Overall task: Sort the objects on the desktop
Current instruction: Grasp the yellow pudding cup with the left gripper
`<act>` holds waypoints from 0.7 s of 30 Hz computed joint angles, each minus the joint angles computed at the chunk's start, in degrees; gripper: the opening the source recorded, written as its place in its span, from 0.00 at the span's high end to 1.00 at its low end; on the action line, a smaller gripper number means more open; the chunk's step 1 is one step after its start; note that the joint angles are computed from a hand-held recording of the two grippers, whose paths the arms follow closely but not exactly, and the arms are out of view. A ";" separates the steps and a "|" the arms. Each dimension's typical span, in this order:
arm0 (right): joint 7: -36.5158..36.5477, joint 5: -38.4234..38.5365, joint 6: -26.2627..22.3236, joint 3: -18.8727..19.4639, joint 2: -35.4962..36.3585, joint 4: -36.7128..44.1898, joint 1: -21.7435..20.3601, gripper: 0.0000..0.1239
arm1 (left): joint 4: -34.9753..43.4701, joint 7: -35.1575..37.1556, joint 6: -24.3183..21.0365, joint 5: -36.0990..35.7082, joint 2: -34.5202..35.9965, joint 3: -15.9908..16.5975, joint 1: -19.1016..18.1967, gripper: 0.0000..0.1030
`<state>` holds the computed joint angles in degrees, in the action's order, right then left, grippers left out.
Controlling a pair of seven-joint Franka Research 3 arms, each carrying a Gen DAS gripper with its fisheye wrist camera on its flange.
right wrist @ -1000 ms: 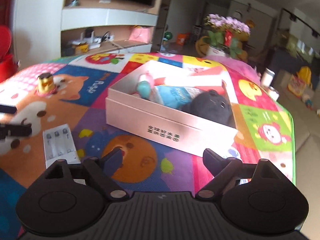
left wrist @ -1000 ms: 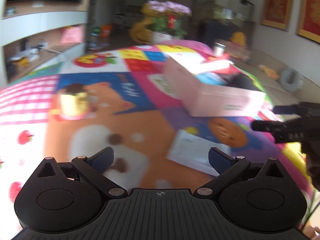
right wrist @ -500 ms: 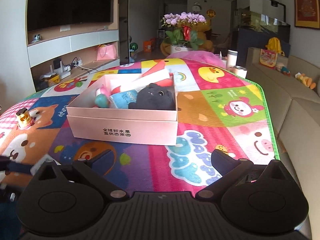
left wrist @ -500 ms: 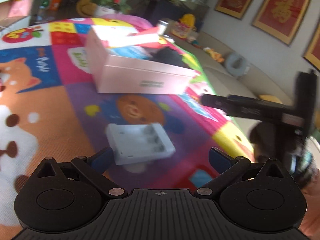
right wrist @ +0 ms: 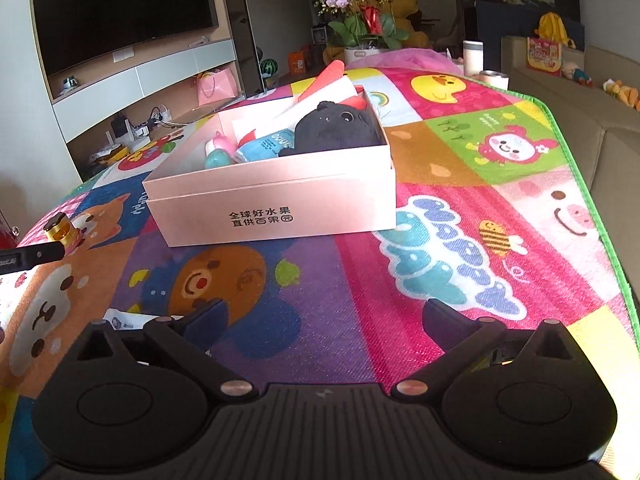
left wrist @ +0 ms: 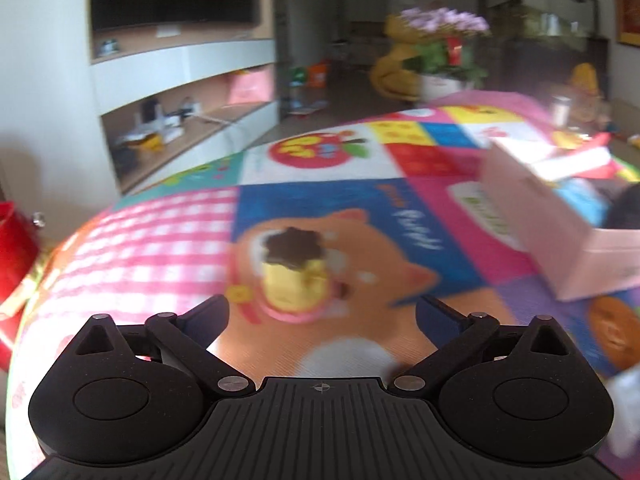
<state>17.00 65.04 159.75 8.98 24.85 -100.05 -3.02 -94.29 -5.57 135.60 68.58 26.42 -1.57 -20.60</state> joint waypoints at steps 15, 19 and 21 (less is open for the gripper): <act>1.10 0.05 -0.16 0.02 0.48 0.10 -0.03 0.17 | 3.66 7.37 5.91 -4.08 3.43 0.75 -0.40 0.41; 1.08 0.33 -0.20 0.19 0.69 0.28 -0.18 0.17 | 1.49 7.78 11.22 -2.74 2.22 -0.30 -2.21 0.41; 1.30 -0.03 -0.30 0.08 0.74 0.34 -0.09 0.17 | 0.36 7.21 13.18 -2.08 1.53 -0.64 -3.19 0.41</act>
